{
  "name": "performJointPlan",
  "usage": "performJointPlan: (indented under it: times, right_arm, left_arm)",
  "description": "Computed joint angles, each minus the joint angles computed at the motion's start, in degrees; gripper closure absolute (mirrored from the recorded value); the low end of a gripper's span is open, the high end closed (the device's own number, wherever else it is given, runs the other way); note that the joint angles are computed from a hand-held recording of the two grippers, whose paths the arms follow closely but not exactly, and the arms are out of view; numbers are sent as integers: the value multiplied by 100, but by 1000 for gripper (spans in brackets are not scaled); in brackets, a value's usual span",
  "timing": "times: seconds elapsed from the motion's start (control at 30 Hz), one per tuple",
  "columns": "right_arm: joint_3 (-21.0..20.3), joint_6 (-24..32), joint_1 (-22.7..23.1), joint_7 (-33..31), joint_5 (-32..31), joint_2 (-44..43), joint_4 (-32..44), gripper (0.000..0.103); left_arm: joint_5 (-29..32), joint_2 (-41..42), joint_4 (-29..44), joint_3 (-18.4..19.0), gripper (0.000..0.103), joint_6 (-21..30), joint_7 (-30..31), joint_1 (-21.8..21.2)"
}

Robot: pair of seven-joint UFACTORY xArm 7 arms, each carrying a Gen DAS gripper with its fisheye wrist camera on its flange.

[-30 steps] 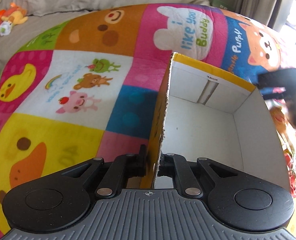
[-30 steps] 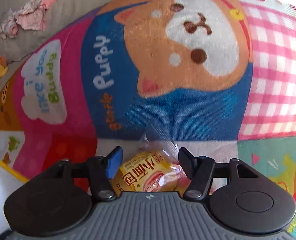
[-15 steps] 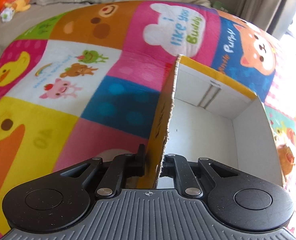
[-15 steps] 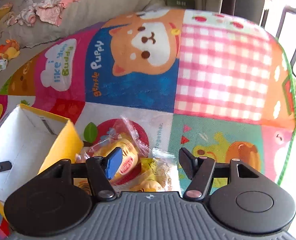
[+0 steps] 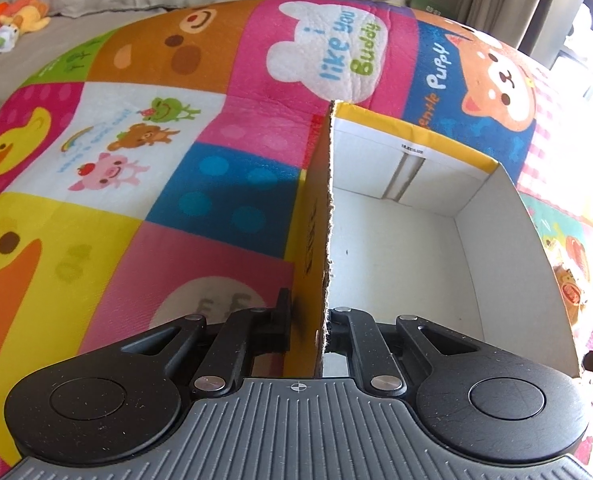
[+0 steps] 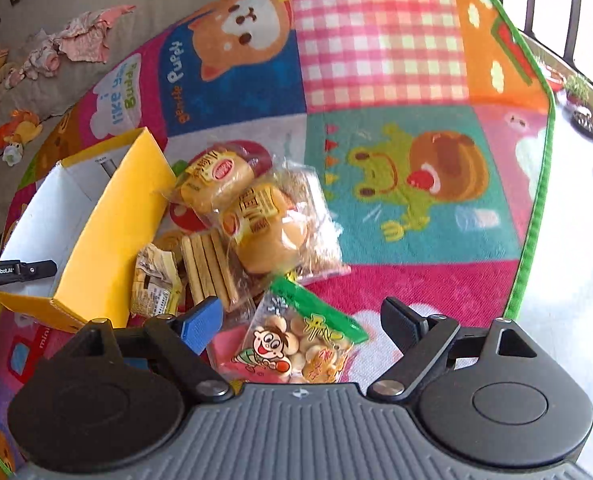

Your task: Organize objects

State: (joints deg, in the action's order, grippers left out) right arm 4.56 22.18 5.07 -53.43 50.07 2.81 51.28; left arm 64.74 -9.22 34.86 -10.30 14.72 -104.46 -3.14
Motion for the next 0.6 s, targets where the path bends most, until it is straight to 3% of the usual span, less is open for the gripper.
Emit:
performJointPlan:
  times: [0.17,0.37,0.43,0.53,0.6]
  right_arm:
    - [60,-5,27,594,-344,234,-56,16]
    - [113,-299,103,486,-491,-116,-381,35]
    - [66,-337,139,324,-456,-242,-458,47]
    - [-5,-498,206,199,-419,-321,-538,47]
    - [-8,-762,290,-109,-207,-402,-659,45]
  left_arm:
    - [-76,-58,-44,-23,92,40,-67,9]
    - [194,332,331,95,93,-1,-595,58]
    - [364,470,473,176,92,46,-879,20]
    - [357,573,593,280,92,138,-925,-132]
    - [212,564,588,337,92,143,-584,-223]
